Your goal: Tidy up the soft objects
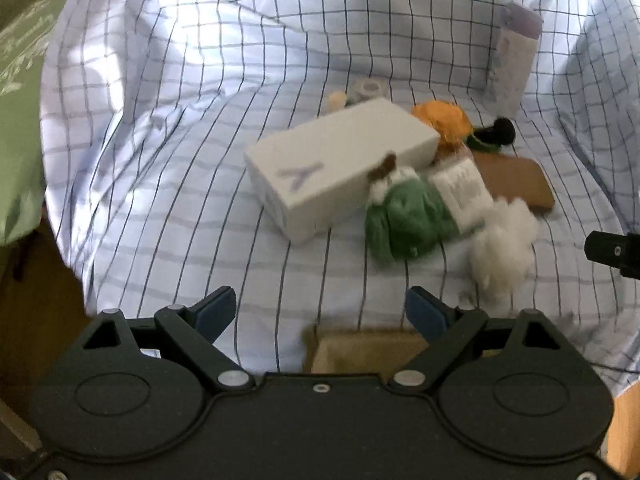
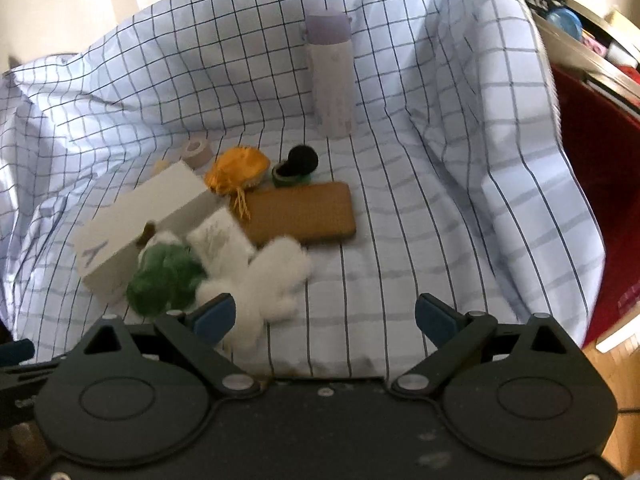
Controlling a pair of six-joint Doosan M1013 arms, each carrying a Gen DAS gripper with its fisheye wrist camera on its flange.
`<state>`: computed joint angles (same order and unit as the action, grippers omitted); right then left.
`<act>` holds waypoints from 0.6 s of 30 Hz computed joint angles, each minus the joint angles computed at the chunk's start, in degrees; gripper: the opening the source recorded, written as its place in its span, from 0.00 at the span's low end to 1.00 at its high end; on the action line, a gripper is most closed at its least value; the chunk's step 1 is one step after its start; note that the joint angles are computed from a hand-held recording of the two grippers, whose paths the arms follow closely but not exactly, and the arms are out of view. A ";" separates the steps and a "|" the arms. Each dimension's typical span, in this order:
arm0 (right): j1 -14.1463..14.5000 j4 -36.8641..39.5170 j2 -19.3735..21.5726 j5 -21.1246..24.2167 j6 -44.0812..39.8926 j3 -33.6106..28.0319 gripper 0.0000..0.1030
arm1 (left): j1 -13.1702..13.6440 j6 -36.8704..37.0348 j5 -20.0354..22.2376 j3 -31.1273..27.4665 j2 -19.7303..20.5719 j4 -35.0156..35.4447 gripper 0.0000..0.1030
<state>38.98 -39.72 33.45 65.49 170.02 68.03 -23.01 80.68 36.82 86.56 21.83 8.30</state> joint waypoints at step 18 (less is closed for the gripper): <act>-8.86 1.14 12.37 3.68 -14.28 -18.81 0.93 | 1.96 5.88 8.25 -20.18 12.48 -4.35 0.86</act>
<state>30.12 -38.58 45.82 69.17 155.73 49.22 -21.05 86.56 45.07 66.38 34.31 3.94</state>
